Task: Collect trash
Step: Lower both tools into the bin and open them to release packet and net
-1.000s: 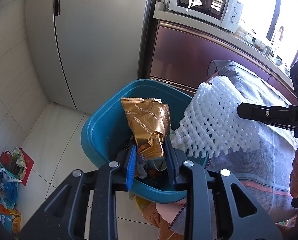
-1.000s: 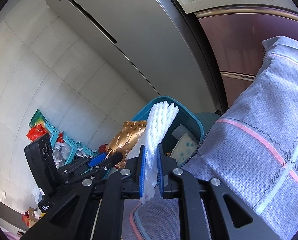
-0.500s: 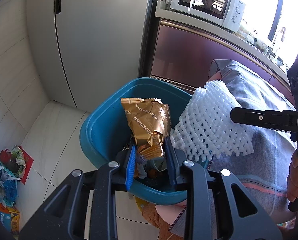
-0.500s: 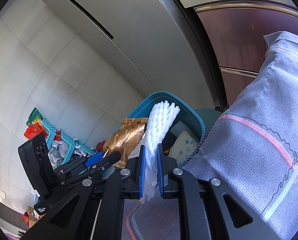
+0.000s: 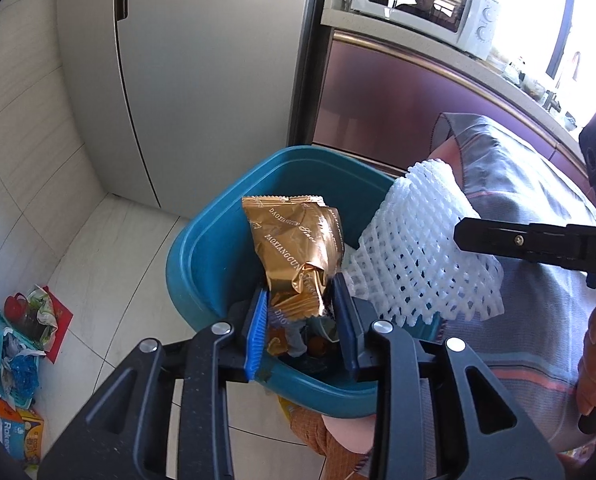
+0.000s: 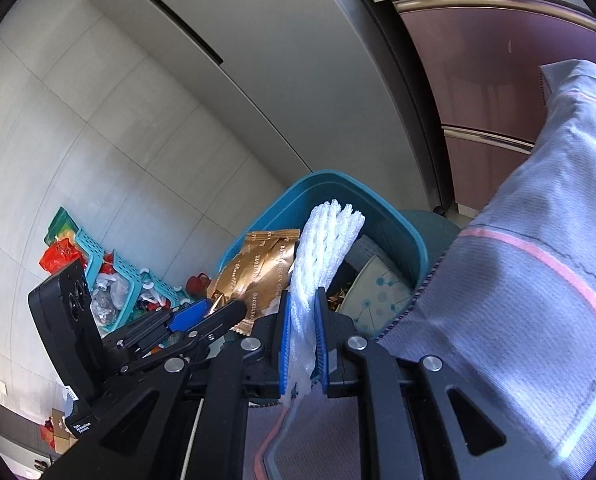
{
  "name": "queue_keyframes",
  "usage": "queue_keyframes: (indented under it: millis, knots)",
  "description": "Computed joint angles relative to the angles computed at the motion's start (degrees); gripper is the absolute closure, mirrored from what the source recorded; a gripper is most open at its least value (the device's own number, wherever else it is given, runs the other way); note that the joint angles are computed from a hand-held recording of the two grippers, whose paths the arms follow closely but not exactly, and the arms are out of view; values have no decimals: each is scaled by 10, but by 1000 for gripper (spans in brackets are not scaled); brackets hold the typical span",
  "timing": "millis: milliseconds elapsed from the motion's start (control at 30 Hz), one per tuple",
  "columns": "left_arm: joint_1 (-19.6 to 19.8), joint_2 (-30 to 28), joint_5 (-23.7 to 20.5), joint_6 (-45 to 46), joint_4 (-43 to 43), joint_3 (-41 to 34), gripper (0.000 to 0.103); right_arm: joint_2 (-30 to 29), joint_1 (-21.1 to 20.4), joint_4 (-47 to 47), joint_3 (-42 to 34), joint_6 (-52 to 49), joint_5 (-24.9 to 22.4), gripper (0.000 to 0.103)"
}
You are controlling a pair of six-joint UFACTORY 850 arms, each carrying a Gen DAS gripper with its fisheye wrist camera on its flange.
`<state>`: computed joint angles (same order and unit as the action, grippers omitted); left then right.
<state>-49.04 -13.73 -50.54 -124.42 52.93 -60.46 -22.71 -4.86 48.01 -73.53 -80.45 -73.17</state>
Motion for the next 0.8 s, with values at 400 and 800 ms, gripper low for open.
queue_keyframes:
  millis: [400,800]
  knots:
    - [12,8,22,-36,15,21,57,6,21,-13,8,-1,22,88]
    - [-51,18,-35,-90,121,-4,30,17,-54,26,6,-96,-6,50]
